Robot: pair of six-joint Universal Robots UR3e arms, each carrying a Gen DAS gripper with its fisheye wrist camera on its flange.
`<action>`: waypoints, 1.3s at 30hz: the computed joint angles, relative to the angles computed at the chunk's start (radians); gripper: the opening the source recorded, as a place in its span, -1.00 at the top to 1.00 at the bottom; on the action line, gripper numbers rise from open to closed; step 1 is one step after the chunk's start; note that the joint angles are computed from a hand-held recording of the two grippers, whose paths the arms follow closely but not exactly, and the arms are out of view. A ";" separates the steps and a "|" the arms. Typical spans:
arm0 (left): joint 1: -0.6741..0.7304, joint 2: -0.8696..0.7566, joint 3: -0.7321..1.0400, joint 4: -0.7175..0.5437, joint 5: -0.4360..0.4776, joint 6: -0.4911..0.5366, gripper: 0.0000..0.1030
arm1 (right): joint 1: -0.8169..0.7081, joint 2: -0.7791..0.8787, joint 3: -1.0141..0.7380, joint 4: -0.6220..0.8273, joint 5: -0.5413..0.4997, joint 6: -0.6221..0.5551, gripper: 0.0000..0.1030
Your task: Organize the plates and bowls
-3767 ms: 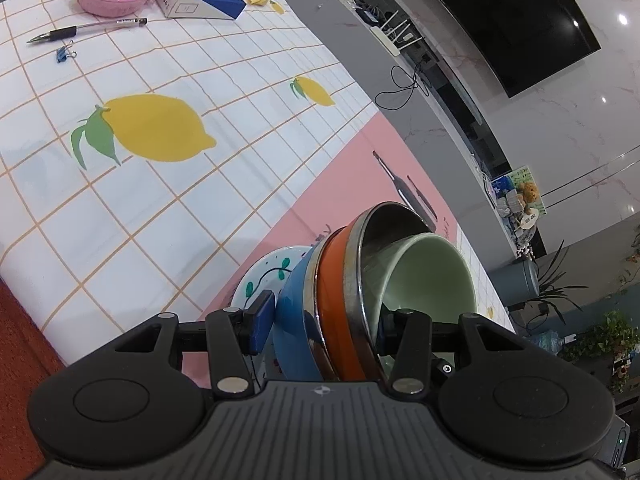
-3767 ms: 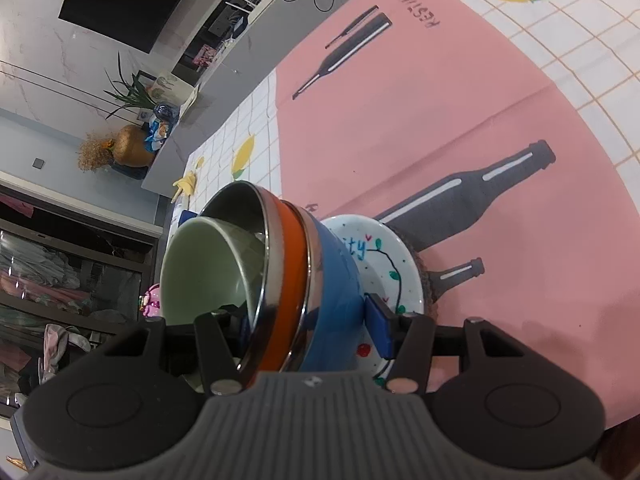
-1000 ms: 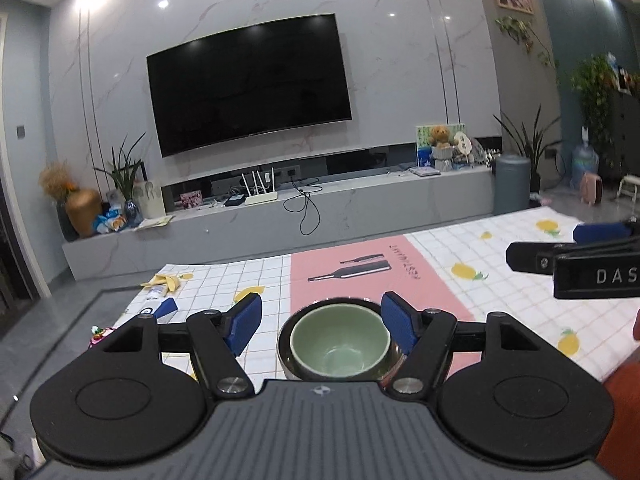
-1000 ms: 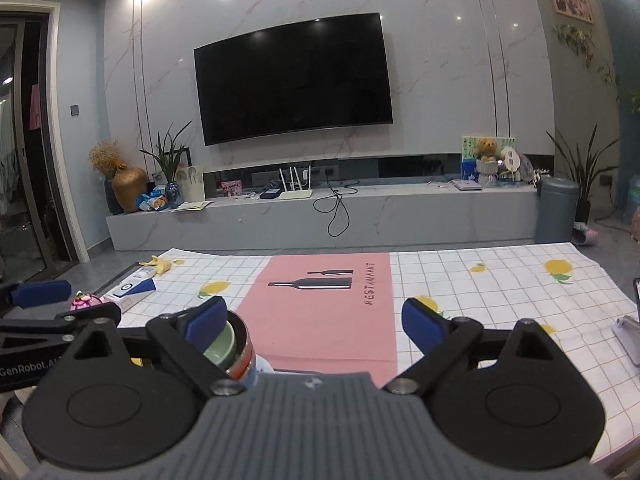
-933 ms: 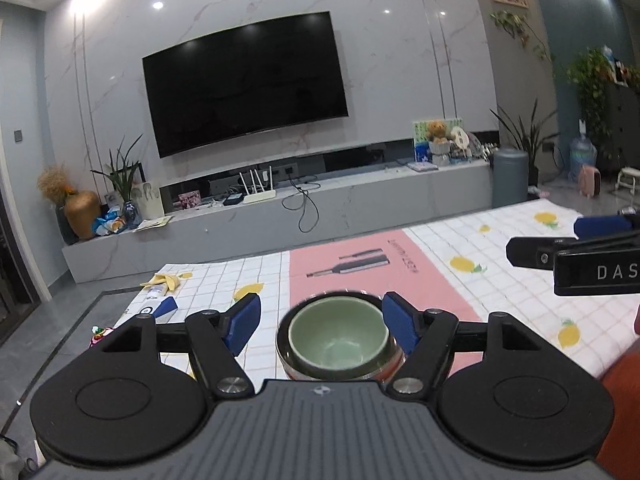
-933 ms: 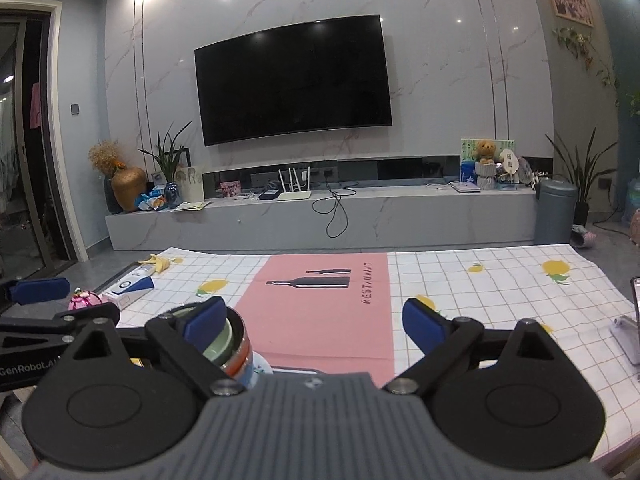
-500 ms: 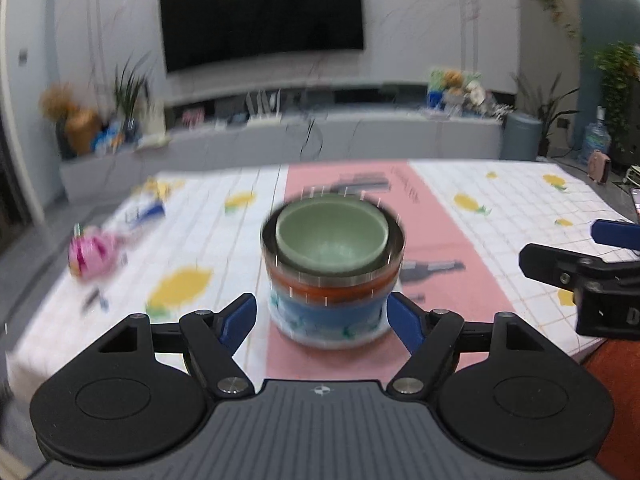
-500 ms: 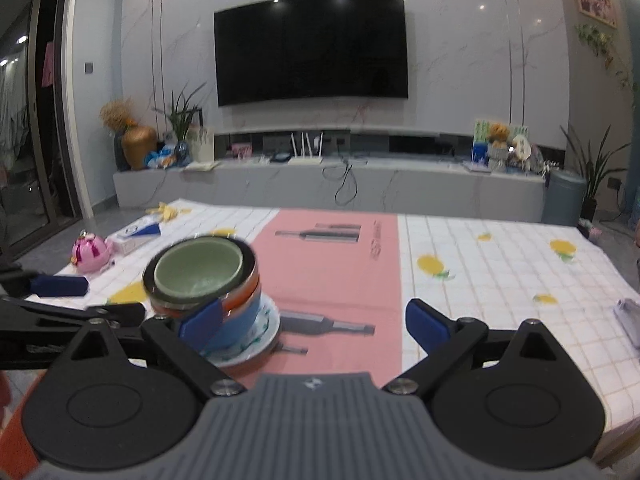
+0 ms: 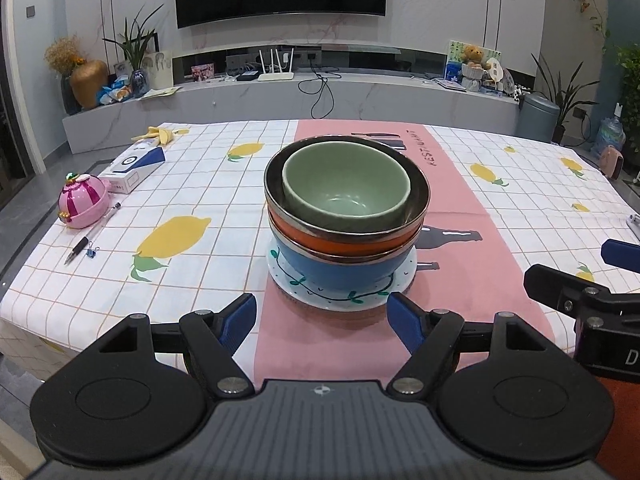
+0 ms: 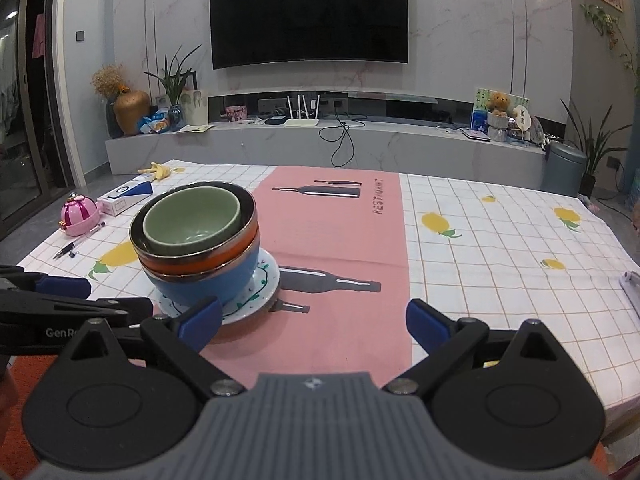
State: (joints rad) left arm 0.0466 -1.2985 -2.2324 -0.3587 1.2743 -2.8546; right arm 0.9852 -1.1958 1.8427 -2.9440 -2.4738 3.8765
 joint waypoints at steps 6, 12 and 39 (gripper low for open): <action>-0.008 -0.007 0.005 -0.005 0.008 -0.001 -0.70 | -0.004 0.008 -0.003 -0.013 0.010 -0.014 -0.87; -0.011 -0.009 0.005 0.001 0.012 -0.001 -0.70 | -0.008 0.007 -0.001 -0.016 0.015 -0.008 -0.87; -0.036 -0.019 0.017 0.011 0.030 0.001 -0.70 | -0.018 -0.002 0.027 -0.040 0.033 0.004 -0.87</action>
